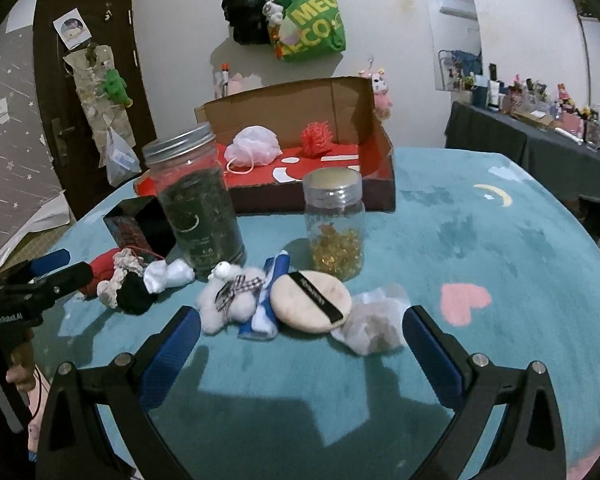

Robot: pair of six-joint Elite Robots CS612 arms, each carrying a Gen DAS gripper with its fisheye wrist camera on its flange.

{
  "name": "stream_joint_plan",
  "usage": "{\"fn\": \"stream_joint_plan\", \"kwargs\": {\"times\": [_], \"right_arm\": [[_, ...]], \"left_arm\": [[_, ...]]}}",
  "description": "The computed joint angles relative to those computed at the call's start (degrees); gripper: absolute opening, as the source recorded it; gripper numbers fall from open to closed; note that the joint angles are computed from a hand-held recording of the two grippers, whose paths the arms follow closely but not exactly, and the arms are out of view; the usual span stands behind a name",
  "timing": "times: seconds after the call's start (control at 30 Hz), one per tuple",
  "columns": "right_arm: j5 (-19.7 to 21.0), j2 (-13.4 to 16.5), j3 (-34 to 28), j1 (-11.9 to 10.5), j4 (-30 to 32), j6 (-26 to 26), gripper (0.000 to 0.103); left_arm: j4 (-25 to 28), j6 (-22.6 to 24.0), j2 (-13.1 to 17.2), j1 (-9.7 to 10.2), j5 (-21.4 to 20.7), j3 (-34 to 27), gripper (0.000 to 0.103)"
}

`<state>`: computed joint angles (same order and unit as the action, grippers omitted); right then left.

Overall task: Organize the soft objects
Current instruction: 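Grasp the red fuzzy heart sponge with the left tool while the right tool grasps the white powder puff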

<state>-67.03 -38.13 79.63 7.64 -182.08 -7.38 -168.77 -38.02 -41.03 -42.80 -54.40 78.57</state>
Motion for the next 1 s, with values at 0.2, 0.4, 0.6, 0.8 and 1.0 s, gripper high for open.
{"fn": "stream_joint_plan", "kwargs": {"times": [0.2, 0.4, 0.6, 0.8, 1.0], "right_arm": [[1.2, 0.9, -3.2, 0.1, 5.5, -3.1, 0.103], [2.6, 1.9, -6.1, -0.2, 11.8, -5.5, 0.092], [5.8, 2.6, -8.4, -0.7, 18.4, -7.0, 0.079], [10.0, 2.7, -9.0, -1.4, 22.3, -7.8, 0.046], [10.4, 2.0, -8.0, -1.5, 21.2, -8.9, 0.017]], "left_arm": [[2.8, 1.3, -0.4, 1.74, -3.6, -0.1, 0.103], [4.5, 1.7, -0.5, 3.11, -7.6, -0.3, 0.102], [4.8, 1.6, 0.5, 4.24, -12.4, -1.1, 0.073], [1.9, 1.1, 1.0, 4.89, -16.6, -0.8, 0.037], [2.0, 1.4, 0.6, 4.45, -15.4, -0.7, 0.036]]}}
